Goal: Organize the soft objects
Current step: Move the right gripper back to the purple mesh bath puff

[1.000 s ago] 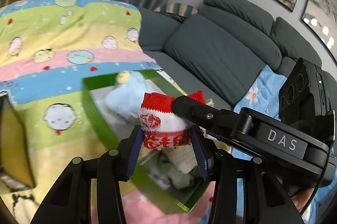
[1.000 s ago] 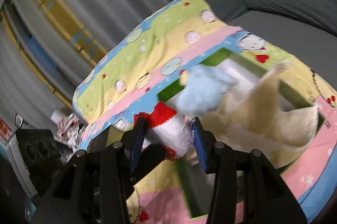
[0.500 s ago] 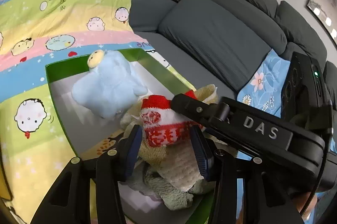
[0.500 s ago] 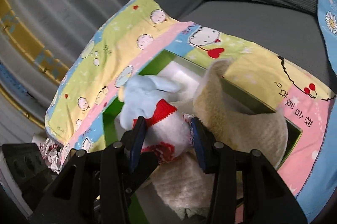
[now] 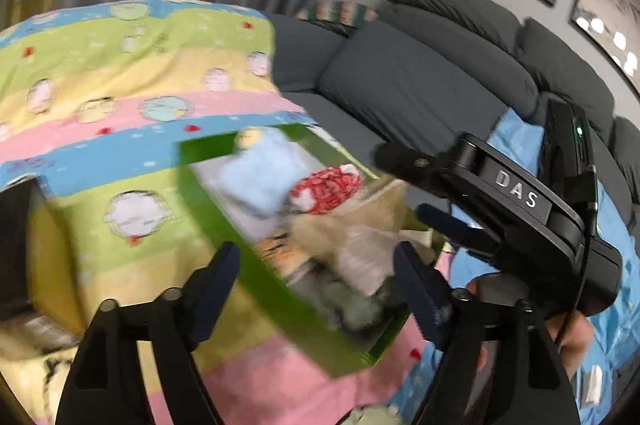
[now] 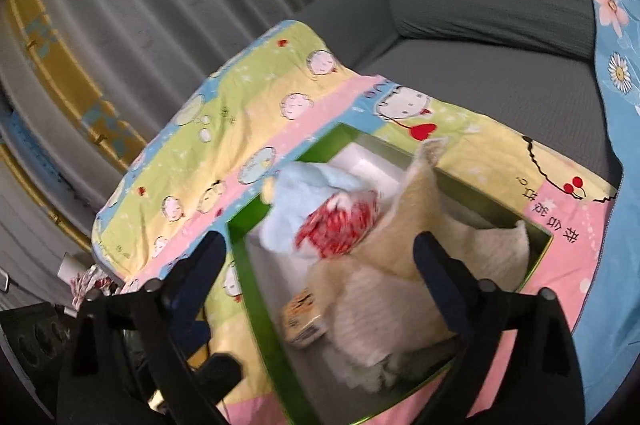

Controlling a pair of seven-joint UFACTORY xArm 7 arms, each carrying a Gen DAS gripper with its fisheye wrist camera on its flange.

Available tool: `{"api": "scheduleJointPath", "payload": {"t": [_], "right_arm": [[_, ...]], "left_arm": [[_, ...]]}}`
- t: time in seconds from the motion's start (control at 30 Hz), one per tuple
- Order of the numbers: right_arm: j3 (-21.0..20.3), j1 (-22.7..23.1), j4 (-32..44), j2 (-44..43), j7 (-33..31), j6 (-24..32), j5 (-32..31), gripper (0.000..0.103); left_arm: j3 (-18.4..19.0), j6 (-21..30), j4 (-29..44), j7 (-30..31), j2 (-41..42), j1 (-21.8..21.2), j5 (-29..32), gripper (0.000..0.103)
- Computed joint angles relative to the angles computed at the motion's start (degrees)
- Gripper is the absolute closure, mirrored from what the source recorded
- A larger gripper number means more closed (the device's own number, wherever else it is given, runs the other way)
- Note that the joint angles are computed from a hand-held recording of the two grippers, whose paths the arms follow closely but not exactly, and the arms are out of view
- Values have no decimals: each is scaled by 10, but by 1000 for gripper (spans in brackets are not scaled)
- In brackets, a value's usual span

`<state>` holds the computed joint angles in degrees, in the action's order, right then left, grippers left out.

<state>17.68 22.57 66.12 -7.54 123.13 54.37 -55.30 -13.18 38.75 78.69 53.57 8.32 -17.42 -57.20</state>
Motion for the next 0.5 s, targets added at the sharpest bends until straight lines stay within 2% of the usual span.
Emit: {"api": "scheduleJointPath", "payload": {"t": [0.13, 0.27, 0.37, 0.5], "right_arm": [[7, 17, 52, 39, -36, 42, -12, 1], [-1, 48, 98, 74, -66, 94, -9, 1], [-10, 71, 123, 95, -78, 107, -12, 1], [-22, 104, 174, 133, -112, 121, -17, 1]], "left_arm": [[26, -50, -48, -14, -44, 19, -3, 15], [61, -32, -70, -37, -71, 49, 5, 15], [84, -18, -89, -34, -90, 72, -6, 15], [108, -27, -113, -18, -111, 95, -24, 15]]}}
